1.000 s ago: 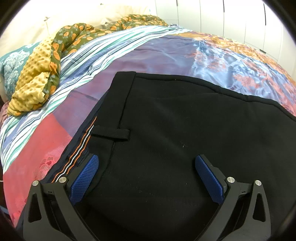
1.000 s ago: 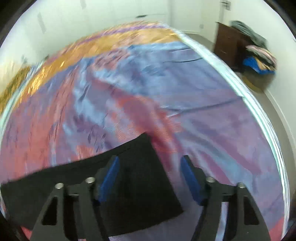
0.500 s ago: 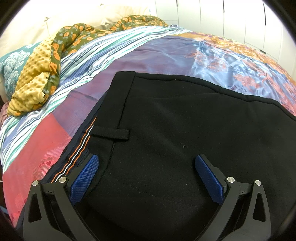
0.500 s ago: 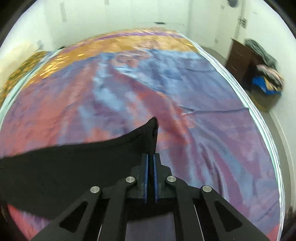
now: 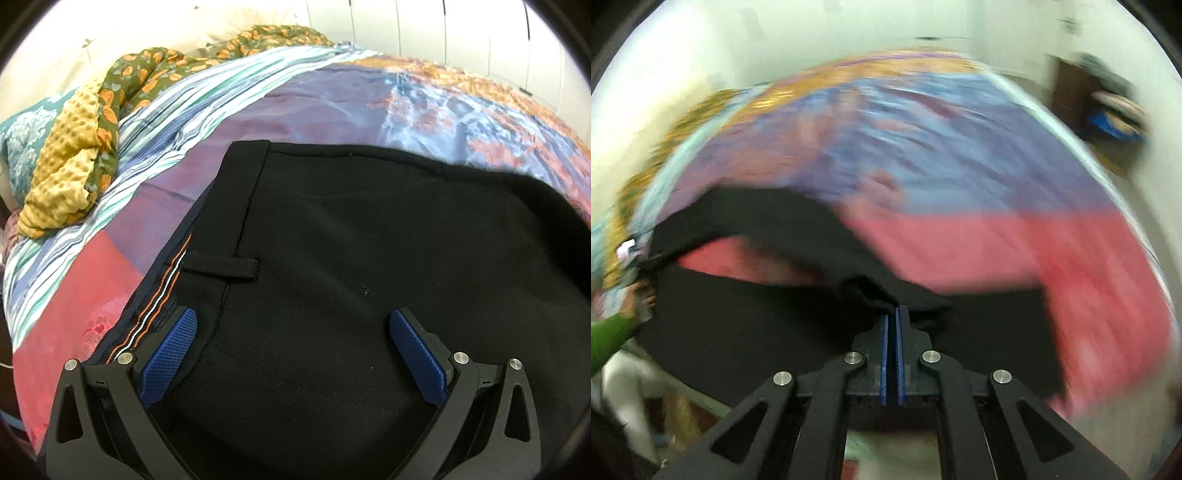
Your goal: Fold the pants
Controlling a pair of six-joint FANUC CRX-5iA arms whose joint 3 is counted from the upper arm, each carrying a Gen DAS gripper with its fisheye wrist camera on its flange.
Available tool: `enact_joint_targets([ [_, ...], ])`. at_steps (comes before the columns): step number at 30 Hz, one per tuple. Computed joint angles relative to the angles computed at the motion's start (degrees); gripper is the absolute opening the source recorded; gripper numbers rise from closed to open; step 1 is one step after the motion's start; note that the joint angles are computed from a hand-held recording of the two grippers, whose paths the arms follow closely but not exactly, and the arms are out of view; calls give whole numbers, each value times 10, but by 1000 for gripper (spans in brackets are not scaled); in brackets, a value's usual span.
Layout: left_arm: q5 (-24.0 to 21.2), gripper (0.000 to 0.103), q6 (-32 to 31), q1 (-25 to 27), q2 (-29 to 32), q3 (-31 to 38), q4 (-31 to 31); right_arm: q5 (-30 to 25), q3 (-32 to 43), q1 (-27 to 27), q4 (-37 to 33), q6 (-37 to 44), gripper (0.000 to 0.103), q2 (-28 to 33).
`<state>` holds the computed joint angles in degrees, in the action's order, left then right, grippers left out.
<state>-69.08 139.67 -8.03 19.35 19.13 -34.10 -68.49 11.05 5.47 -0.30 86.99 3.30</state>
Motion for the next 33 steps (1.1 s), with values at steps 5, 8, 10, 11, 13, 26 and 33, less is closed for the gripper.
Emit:
enact_joint_targets([
  [5,-43,102,-72,24,-13,25,79,60,-101,44,103,-117,64,-76],
  [8,-4,102,-67,2,-80,-32,93,104,-133,81,90,-142,77,-115],
  [10,3,102,-66,-33,-131,-79,106,130,-150,109,62,-148,79,-130],
  [11,9,102,-72,-43,-145,-95,118,139,-155,121,45,-147,79,-132],
  [13,32,102,-87,-76,-180,-143,145,153,-165,151,2,-146,79,-134],
  [26,36,103,-86,-135,-193,-200,134,224,-216,224,-63,-85,83,-82],
  [33,32,103,-83,-149,-186,-198,114,242,-241,255,-17,-93,102,-90],
])
